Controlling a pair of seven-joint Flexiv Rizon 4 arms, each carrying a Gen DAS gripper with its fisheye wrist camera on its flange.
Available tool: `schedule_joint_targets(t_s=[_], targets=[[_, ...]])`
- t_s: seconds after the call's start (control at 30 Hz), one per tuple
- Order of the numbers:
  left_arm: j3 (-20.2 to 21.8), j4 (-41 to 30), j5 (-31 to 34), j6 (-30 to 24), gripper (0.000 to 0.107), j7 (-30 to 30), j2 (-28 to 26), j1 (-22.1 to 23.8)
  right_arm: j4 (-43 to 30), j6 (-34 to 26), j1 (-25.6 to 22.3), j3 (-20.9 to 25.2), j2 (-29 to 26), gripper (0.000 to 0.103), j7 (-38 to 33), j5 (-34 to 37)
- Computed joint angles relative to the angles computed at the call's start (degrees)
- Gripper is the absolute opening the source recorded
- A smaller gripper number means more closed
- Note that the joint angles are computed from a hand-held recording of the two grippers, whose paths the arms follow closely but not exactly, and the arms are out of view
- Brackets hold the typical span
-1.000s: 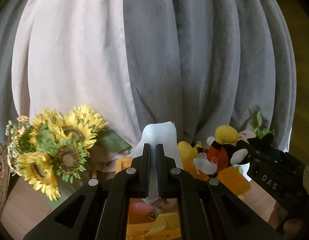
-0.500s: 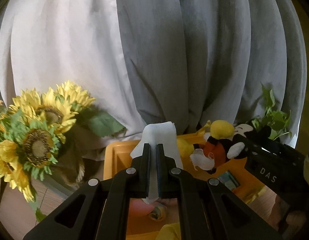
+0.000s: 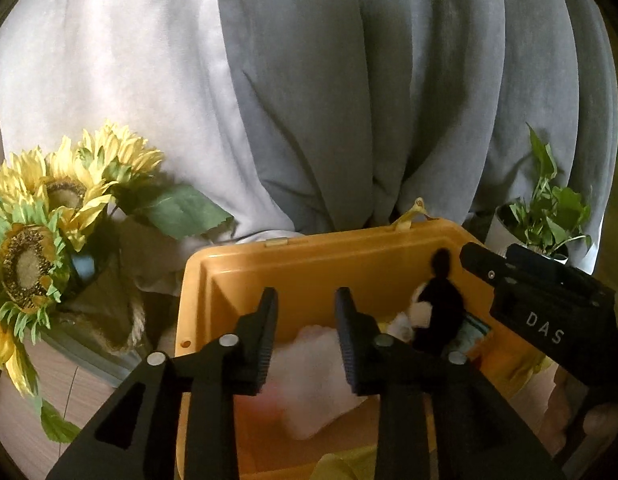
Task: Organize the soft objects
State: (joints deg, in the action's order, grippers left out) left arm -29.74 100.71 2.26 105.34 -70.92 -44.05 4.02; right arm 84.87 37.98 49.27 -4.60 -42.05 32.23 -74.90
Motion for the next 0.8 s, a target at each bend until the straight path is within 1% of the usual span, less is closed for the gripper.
schedule_joint_targets(t_s=[0.03, 0.17, 0.23, 0.3, 0.33, 0.37, 0.47, 0.53, 0.57, 0.67, 0.73, 0.8], targets=[[0.29, 0.19, -0.19, 0.17, 0.036, -0.25, 0.24, -0.16, -0.04, -0.49, 0.14, 0.05, 0.04, 0.063, -0.31, 0.23], [0.86, 1.98, -0.25, 1.45, 0.04, -1.85, 1.81, 0.0, -0.14, -2.26, 0.82, 0.22, 0.23, 0.063, -0.73, 0.73], [1.39, 3.12, -0.09, 2.38, 0.046, -2.93, 2.83, 0.02, 0.13, -2.76, 1.16, 0.43, 0.58, 0.063, -0.67, 0.65], [2.19, 4.5, 0.15, 3.43, 0.048, -4.23, 4.14, -0.04, 0.37, -3.29, 1.46, 0.7, 0.97, 0.064, -0.69, 0.59], [2.54, 5.26, 0.38, 3.95, 0.051, -4.92, 4.84, 0.05, 0.4, -3.75, 1.72, 0.87, 1.13, 0.065, -0.81, 0.62], [3.26, 5.96, 0.43, 4.54, 0.052, -5.68, 5.57, -0.22, 0.49, -4.38, 2.09, 1.01, 1.33, 0.068, -0.86, 0.59], [5.0, 8.44, 1.18, 6.45, 0.059, -8.0, 7.95, -0.42, 0.88, -6.97, 3.44, 1.52, 2.12, 0.07, -0.88, 0.42], [7.33, 10.31, 1.21, 8.56, 0.065, -9.89, 9.78, -1.49, 1.17, -8.4, 4.22, 2.01, 2.72, 0.074, -0.82, 0.1], [8.53, 11.58, 1.29, 9.83, 0.066, -10.96, 10.95, -1.95, 1.26, -9.02, 4.53, 2.25, 2.95, 0.077, -0.71, -0.05], [10.92, 14.42, 2.4, 12.1, 0.074, -13.69, 13.74, -2.43, 1.51, -11.84, 6.04, 2.91, 3.65, 0.082, 0.03, -0.57], [12.68, 16.07, 2.87, 13.47, 0.081, -15.3, 15.38, -3.06, 1.46, -13.22, 6.82, 3.46, 3.94, 0.083, 0.26, -0.81], [13.68, 18.17, 4.01, 14.76, 0.085, -17.16, 17.25, -2.76, 1.08, -14.72, 7.76, 3.93, 4.0, 0.085, 0.29, -0.92]])
